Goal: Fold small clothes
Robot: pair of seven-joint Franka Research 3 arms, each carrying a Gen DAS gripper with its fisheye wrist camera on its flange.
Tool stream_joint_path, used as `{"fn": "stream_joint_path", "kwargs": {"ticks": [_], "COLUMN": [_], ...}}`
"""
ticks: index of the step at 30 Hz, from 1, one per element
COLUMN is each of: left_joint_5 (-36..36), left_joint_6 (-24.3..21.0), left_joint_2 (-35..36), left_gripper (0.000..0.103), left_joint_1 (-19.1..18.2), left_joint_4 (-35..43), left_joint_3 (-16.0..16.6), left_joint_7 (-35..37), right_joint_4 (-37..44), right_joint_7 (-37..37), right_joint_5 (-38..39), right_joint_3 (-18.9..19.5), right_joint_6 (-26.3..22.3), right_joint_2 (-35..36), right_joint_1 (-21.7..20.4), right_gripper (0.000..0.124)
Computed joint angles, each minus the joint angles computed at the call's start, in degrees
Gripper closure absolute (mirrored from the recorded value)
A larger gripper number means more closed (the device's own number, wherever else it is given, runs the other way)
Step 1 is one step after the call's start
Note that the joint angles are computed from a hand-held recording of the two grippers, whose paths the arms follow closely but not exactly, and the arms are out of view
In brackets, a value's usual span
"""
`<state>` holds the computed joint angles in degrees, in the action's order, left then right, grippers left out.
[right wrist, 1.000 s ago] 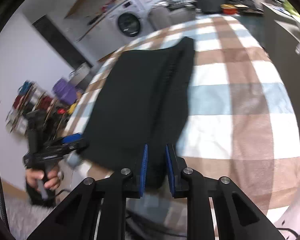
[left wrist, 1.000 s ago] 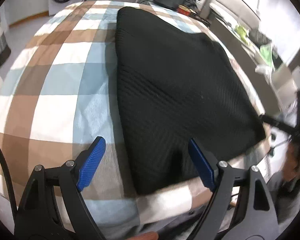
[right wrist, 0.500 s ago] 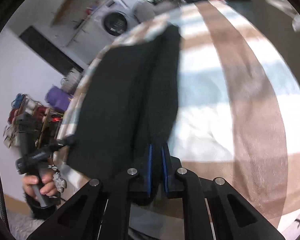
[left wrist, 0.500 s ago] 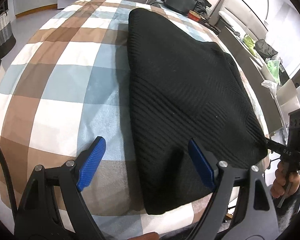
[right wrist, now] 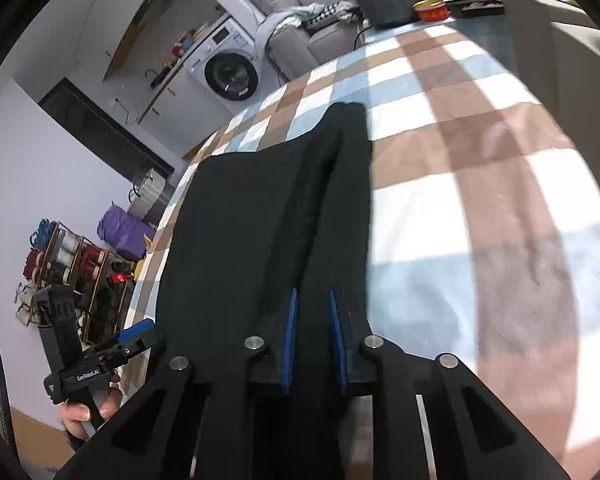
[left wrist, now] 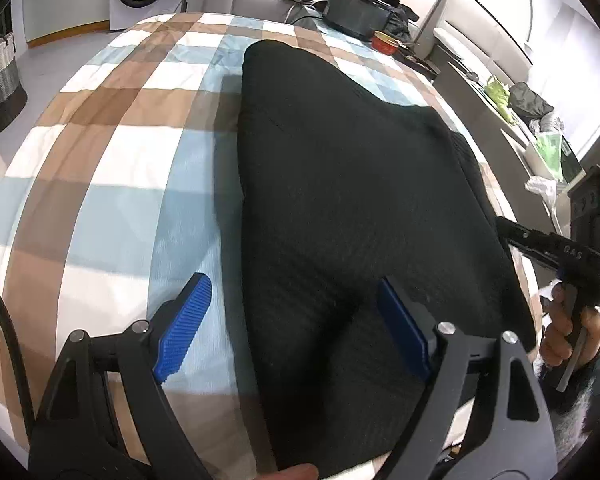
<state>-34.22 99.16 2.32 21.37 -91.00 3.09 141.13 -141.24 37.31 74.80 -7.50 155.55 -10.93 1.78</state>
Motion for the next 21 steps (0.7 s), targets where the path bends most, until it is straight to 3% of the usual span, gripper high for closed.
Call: {"fn": "stream_joint_path", "kwargs": {"ticks": [4,6,8,11,13,14,16,18,21], "left_joint_5": [-0.33,-0.05,0.38,0.47,0.52,0.59,0.95,1.37,1.32], "left_joint_6": [0.22,0.42,0.5,0.94,0.99,0.97,1.09,1.45,1.45], "left_joint_2": [1.35,2.06,2.73,3.24,3.7,4.03,4.87,5.61,7.96], "left_gripper": [0.02,0.02,0.02,0.02,0.02,0.02,0.02,0.02,0.02], "left_joint_1": [-0.35,-0.56,-0.67,-0.69,-0.67,-0.67,-0.71,-0.78,-0.96], "left_joint_4": [1.72,2.5,3.21,3.76,4.26,4.6,5.44,6.21,9.03], "left_joint_3": [-0.66,-1.08,-1.46,-1.93,-2.19,-2.31,-2.66,-3.09,-3.93], "left_joint_7": [-1.13,-1.64,-2.18,-2.42,-2.7,-2.92,-3.49,-3.94,-5.68], "right_joint_4": [2.93,3.87,4.75,4.43,4.96,5.25,5.86,6.57,8.42], "right_joint_7": [-4.28,-4.78,-4.72,-12.74,-9.13,-2.61,1.37,-3.4,-7.83], "right_joint_5": [4.1,3.82,3.0,8.21,4.69,-1.05,-3.05,2.44,7.44], "right_joint_3": [0.17,0.53,0.24,0.22,1.47,1.89,0.68,-0.29,-0.61], "right_joint_6": [0.93,1.43,-0.7,-1.74,3.06,4.98,1.75,-1.0,-2.96], "right_joint_2": [2.56,3.41,3.74,2.24,3.77,5.16,6.04,5.59,6.03], "right_joint_1": [0.28,-0.02,-0.64,-0.66,-0.77,-1.25,-2.24,-2.77,-3.47], "right_gripper": [0.106,0.113,0.115,0.115,0.115,0.115,0.114,0.098,0.086]}}
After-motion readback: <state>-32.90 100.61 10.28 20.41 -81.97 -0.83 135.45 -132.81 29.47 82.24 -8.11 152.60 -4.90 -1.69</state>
